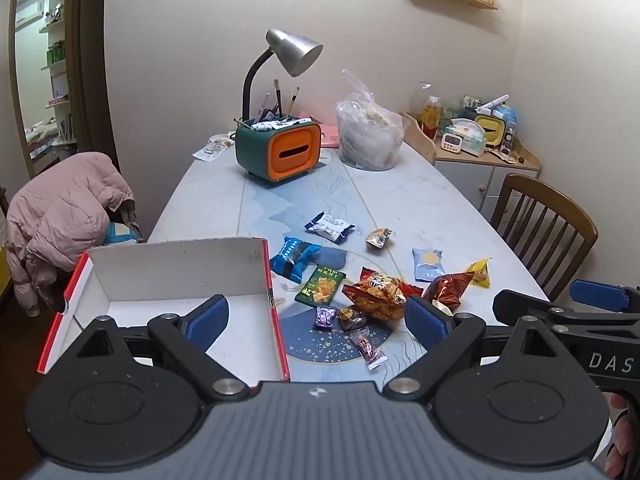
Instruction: Organize snacks
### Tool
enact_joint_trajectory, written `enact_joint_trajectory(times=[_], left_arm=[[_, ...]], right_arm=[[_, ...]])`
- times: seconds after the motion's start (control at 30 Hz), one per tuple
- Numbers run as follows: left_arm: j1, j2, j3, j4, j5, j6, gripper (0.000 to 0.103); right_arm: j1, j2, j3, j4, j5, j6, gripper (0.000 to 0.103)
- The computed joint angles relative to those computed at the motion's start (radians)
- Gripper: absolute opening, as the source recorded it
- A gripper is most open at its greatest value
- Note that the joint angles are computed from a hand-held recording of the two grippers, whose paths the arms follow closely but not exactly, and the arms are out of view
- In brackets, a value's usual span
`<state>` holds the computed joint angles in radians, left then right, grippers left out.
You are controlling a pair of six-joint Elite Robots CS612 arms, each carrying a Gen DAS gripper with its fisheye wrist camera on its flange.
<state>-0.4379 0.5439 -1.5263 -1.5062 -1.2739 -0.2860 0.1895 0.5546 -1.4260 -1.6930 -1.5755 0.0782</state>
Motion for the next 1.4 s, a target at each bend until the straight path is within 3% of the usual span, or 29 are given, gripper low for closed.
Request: enact_joint_trajectory(times=[0.4, 0.87, 1.4], left_arm=[[0.005, -0.011, 0.010, 0.016, -0.008, 0.011, 0.095], [0.008, -0.019, 0.022, 0.007, -0.023, 0.032, 0.095], [0.011, -0.017, -0.001, 0.027, -0.042, 0.016, 0.095]], right_arm=[[0.000, -0.001, 0.001, 0.001, 0.002, 0.011, 0.103], [0.015, 0.001, 0.004, -0.037, -0.059, 0.018, 0.103], [0.028, 0.009, -0.012, -0.059, -0.081, 0.028, 0.102]])
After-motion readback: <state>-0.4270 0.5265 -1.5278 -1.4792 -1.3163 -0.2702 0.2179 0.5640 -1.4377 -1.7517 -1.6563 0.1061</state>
